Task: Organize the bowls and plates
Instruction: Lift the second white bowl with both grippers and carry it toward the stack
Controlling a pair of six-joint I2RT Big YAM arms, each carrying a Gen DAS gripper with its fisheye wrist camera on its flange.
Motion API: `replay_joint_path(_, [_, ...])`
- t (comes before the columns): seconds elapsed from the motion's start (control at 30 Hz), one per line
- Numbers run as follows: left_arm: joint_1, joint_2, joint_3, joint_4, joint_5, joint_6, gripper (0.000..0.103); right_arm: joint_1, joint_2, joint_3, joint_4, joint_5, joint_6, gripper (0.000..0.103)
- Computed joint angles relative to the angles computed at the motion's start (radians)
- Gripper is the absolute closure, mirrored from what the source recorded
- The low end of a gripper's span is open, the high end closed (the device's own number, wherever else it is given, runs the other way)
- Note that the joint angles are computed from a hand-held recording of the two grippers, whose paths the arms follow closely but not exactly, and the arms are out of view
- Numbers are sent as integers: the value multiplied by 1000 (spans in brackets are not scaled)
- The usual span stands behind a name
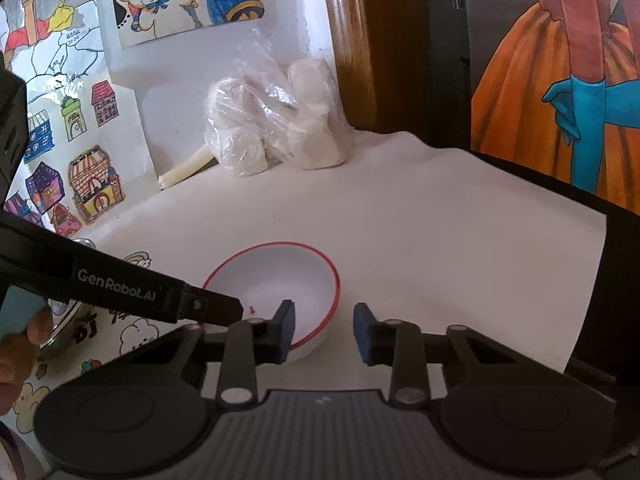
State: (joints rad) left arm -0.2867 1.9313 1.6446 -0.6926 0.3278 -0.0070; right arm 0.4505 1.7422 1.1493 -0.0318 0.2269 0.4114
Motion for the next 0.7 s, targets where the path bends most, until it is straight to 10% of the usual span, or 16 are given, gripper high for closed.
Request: replay_joint_path(0.7, [7,-58,-69,-4,4,44,95,15,-33,-68,79,-11,40,89])
